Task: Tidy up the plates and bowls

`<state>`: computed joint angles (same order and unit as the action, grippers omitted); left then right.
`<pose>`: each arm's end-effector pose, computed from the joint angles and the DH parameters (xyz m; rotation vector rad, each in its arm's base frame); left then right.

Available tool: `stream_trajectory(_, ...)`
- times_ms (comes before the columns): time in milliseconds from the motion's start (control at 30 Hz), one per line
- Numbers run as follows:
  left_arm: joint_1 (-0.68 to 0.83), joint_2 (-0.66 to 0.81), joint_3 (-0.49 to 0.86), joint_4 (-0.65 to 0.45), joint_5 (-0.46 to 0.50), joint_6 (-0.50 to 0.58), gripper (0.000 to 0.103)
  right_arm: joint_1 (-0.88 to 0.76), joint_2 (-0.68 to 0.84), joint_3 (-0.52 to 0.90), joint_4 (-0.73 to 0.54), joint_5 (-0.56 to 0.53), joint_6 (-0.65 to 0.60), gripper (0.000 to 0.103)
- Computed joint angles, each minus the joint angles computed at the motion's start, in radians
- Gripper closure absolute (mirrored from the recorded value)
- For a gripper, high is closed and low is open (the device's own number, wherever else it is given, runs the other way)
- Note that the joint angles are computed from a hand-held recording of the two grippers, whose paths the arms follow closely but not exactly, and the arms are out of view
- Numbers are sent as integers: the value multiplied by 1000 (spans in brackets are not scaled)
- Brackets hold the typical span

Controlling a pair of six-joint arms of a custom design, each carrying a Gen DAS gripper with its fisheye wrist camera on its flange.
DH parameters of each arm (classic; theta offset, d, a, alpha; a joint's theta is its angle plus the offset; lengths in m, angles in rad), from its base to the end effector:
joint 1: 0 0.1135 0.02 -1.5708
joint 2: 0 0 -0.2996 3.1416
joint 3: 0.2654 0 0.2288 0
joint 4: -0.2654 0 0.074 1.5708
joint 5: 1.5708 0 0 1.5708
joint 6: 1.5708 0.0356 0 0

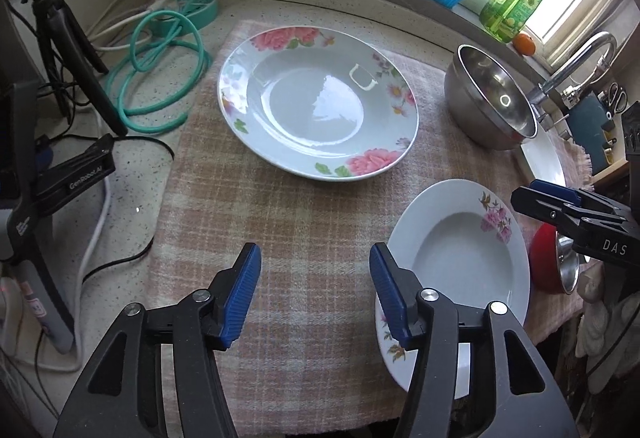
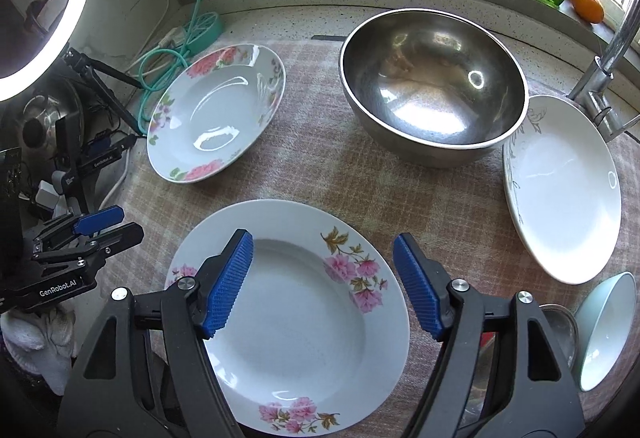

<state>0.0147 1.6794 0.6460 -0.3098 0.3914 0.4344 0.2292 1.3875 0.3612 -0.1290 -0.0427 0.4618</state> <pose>0.2413 -0.0100 0.1482 0.6447 2.7228 -0.4694 0.1704 0.0413 0.1501 0.3073 2.7368 0.2519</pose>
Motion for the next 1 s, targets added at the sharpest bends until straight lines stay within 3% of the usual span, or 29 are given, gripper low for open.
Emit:
stream_trajectory(167,23,107,155,-113,88,16,47,11,66,17,75,0,63,28)
stream_trajectory(433,8,276,355,-187,120,14,47,17,214,76,184,-13,134,28)
stream_trajectory(1000,-9,424,545,-220,128,-2,47,-35,420,170,294,-93,162,28)
